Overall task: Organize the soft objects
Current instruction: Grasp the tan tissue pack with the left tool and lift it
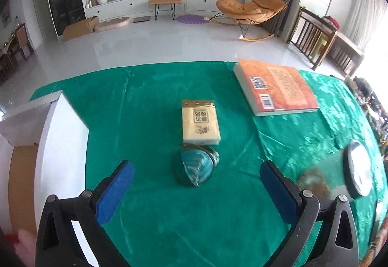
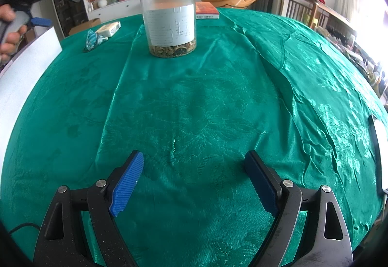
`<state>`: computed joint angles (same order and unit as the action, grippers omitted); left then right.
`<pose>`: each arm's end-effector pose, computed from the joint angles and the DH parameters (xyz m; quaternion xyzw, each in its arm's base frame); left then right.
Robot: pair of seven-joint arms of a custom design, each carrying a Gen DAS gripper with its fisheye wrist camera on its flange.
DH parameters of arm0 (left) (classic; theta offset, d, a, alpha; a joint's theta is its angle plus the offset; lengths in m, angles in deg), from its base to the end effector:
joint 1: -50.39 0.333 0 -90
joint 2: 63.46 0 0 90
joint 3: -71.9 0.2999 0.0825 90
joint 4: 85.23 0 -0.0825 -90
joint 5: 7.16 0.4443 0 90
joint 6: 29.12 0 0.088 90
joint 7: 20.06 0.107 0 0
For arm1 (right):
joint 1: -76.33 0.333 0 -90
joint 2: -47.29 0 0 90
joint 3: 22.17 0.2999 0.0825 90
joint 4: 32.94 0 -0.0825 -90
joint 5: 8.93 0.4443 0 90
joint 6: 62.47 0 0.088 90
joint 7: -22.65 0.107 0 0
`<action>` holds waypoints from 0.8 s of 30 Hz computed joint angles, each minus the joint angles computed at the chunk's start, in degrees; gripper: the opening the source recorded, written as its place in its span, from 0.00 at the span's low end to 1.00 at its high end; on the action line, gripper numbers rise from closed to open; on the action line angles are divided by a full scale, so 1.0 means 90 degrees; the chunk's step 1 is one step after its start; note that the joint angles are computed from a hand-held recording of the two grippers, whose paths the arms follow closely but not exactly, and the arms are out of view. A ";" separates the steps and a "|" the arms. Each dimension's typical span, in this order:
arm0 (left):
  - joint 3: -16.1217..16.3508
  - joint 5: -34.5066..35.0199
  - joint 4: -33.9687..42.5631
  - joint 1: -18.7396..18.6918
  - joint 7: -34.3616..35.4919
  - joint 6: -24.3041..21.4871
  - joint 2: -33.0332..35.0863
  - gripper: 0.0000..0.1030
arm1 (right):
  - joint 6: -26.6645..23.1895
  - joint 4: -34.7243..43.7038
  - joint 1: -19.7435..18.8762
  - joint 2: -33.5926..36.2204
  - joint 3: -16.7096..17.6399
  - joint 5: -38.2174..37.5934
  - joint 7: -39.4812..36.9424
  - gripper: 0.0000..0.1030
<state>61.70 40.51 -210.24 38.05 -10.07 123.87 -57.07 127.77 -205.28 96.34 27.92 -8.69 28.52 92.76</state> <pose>0.5625 -0.2569 0.3170 -0.7761 0.5565 -0.2002 0.2186 0.3484 0.1394 0.2453 -0.7544 0.5780 -0.1854 0.2497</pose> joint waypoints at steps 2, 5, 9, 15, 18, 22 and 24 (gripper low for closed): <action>0.0083 -0.0084 0.0530 0.0060 0.0143 -0.0118 0.0589 0.99 | -0.0002 0.0005 -0.0021 0.0003 0.0029 0.0005 0.0008 0.85; 0.0323 0.0032 0.1101 0.0027 -0.0357 0.0139 0.1276 1.00 | -0.0039 0.0001 0.0017 -0.0008 -0.0028 -0.0036 -0.0008 0.88; 0.0326 -0.0393 0.2099 0.0010 0.0534 -0.0499 0.2187 0.99 | -0.0095 0.0011 -0.0016 -0.0028 -0.0018 -0.0082 -0.0009 0.88; 0.0540 0.0079 0.1234 -0.0278 0.0273 0.0088 0.1705 0.50 | -0.0102 0.0011 -0.0020 -0.0025 -0.0030 -0.0141 0.0027 0.89; 0.0319 0.0355 0.0319 -0.0513 -0.0050 0.0272 0.1019 0.50 | -0.0136 0.0020 -0.0097 -0.0030 0.0031 -0.0158 0.0035 0.89; -0.0388 -0.0422 -0.0794 -0.0616 0.0221 0.1382 0.0261 0.50 | -0.0141 0.0016 -0.0091 -0.0037 0.0009 -0.0195 0.0052 0.89; -0.0403 0.0160 -0.1060 -0.0958 -0.0414 0.1473 -0.0136 0.50 | -0.0142 0.0014 -0.0084 -0.0041 0.0001 -0.0206 0.0066 0.89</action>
<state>58.08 41.96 -219.78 29.43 -13.80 137.13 -58.29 126.49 -205.16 95.59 27.56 -8.68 26.67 93.35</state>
